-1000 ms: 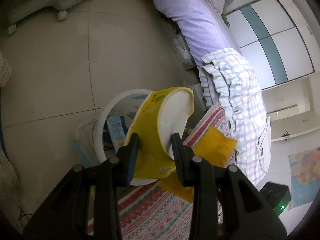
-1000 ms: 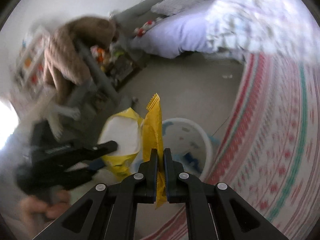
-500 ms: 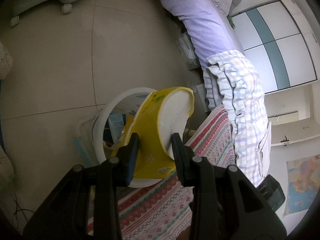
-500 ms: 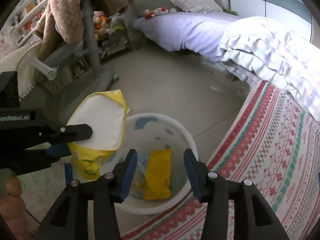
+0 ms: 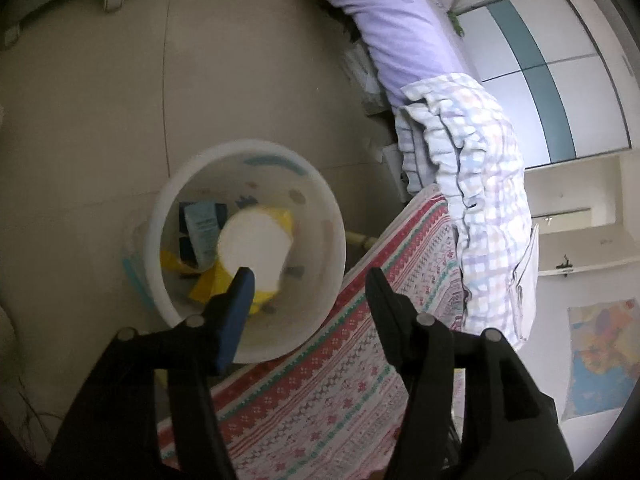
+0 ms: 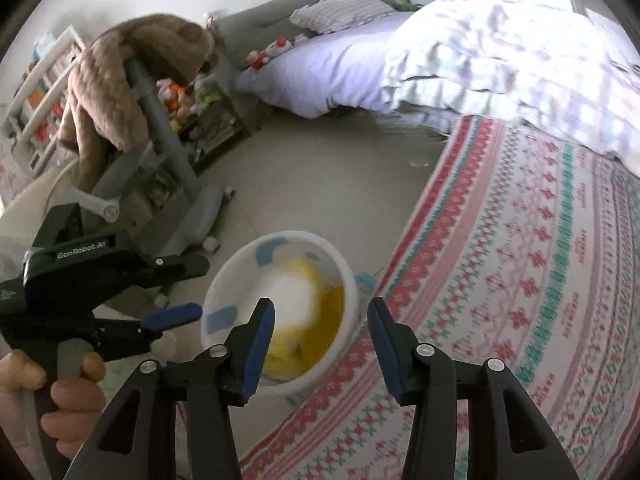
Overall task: Collect trash
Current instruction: 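Open both tools to drop the yellow items into the wastebasket, then grasp crumpled white tissue with the left tool while the right tool grasps a tissue scrap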
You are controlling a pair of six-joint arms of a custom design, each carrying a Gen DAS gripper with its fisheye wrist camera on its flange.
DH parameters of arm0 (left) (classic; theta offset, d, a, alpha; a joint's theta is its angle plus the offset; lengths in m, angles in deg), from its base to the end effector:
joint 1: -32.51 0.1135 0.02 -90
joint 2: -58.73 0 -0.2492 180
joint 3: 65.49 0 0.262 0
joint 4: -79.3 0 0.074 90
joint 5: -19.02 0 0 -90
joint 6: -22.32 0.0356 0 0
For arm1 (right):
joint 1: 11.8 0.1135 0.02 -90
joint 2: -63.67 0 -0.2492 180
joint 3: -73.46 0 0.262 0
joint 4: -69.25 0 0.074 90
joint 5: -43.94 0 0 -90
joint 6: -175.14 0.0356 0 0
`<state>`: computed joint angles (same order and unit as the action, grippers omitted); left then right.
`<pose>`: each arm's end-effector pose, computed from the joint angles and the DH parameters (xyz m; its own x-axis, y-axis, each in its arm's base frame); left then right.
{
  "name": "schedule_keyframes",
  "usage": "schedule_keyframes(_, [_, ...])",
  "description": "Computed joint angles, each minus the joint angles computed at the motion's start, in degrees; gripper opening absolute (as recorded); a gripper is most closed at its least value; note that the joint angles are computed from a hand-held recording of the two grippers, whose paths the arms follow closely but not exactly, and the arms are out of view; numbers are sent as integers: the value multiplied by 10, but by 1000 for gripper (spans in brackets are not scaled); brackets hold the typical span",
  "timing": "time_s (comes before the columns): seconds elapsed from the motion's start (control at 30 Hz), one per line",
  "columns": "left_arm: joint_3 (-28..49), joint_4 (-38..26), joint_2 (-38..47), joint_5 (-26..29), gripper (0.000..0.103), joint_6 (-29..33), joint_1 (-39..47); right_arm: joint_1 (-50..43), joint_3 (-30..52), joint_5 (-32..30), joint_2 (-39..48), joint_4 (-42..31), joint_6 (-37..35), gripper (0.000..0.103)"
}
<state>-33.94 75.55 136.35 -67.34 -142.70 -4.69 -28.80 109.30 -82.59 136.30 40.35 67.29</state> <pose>0.1731 -0.1342 0.0845 -0.7717 -0.6246 -0.1199 -0.4235 0.6453 -0.6358 0.1952 -0.0375 0.1009 -0.8297 -0.0039 -0.5581 -0.2666 0.8813 0.3902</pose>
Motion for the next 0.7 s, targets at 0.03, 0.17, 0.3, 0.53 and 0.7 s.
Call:
schedule_keyframes(0.03, [0,-14,-11,-12,58,0,-4,-20,3,-10,-6,-21,-20,50])
schedule_keyframes(0.17, [-12,-15,-26,-11,58,-13,-5,-95,17,-39,-20,-97,-101,50])
schedule_keyframes(0.3, [-1,-64,-51,-54,58,-25,-37,-177,50,-74,-6,-184,-188,50])
schedule_keyframes(0.53, [100,-171,-25,-169,58,-38,-171,-340,126,-94,33,-363,-391,50])
schedule_keyframes(0.7, [211,-204,67,-209,59,-19,-260,-464,222,-78,108,-471,-517,52])
